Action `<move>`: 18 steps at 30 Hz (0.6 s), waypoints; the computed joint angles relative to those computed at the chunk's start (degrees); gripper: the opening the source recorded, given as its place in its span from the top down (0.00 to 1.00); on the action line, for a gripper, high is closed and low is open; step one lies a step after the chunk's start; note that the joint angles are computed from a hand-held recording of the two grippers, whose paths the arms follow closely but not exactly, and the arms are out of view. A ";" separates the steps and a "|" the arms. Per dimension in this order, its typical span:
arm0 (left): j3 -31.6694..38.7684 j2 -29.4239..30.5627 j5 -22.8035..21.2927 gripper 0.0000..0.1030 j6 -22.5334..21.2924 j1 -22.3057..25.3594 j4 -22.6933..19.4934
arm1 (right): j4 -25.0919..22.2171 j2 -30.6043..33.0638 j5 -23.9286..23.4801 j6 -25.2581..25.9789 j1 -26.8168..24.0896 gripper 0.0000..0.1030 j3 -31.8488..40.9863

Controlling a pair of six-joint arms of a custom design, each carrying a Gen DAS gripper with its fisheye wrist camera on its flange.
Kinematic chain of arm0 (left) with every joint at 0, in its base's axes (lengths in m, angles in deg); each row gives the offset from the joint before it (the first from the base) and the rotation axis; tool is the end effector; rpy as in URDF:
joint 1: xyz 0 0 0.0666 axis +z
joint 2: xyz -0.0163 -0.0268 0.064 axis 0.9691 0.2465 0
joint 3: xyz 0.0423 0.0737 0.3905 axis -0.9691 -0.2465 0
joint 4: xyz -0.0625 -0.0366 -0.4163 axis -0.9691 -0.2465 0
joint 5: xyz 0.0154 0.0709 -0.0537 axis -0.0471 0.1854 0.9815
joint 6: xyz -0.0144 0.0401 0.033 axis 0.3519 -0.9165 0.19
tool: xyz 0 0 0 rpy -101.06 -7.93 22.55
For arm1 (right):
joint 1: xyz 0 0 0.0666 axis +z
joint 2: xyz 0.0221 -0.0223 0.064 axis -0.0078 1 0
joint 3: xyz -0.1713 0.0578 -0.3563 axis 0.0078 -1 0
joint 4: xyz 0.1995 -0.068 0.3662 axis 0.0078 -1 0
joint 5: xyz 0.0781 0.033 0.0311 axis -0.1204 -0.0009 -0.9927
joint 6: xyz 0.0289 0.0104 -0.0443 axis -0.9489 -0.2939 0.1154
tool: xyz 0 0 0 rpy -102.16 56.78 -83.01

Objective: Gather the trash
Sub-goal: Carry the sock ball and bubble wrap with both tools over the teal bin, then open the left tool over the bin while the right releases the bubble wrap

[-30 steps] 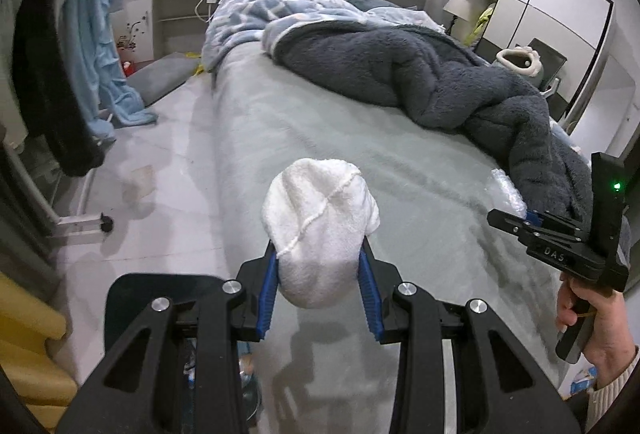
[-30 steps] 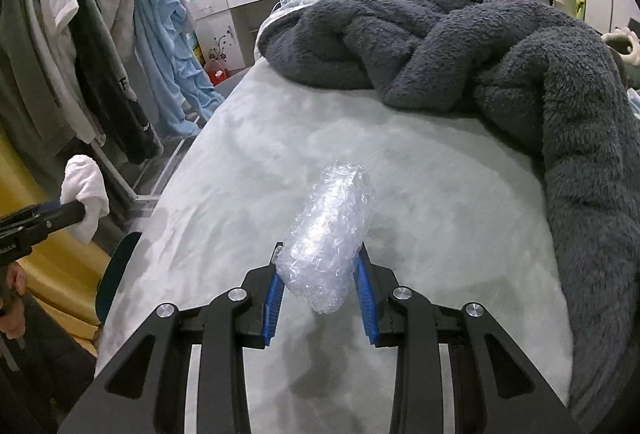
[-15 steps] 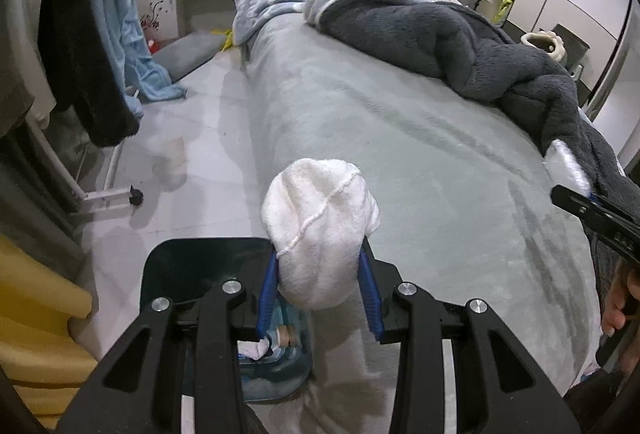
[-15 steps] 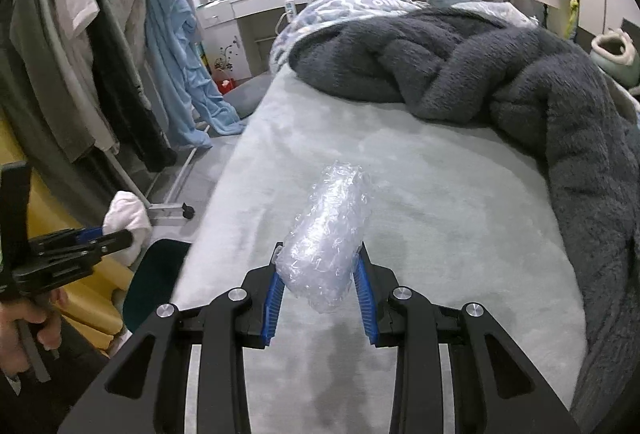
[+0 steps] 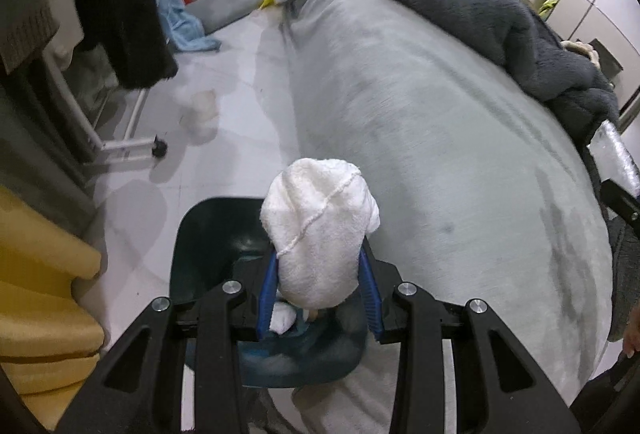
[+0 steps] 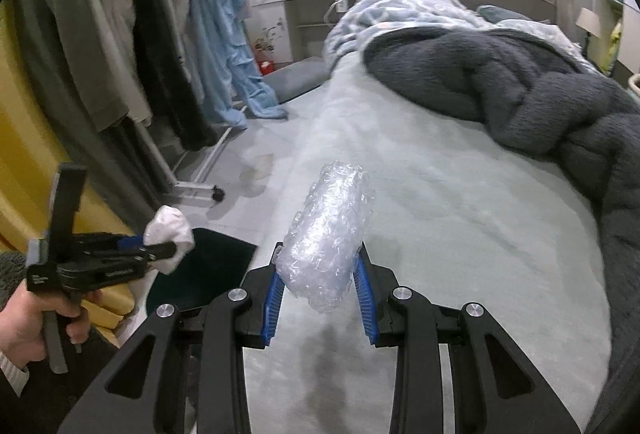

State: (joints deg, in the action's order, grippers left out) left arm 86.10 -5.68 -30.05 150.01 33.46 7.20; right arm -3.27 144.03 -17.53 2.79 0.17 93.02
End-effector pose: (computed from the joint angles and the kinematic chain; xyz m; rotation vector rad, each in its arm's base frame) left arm 0.2863 -0.2416 0.4459 -0.7046 2.5154 -0.0768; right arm 0.4102 0.0239 0.5043 -0.9765 2.2431 0.5138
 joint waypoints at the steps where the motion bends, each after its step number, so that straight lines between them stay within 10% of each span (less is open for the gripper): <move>1: -0.84 -0.53 0.95 0.62 0.11 0.32 0.27 | -0.20 -0.07 0.03 -0.01 0.73 0.68 -0.14; 18: -13.44 -6.57 17.38 0.61 4.21 6.48 3.05 | 0.79 1.53 3.52 -3.39 14.41 0.68 -1.53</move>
State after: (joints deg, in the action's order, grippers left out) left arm 72.66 -12.25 -12.67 154.22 39.94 10.25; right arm -2.48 145.57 -14.02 -0.60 14.58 91.50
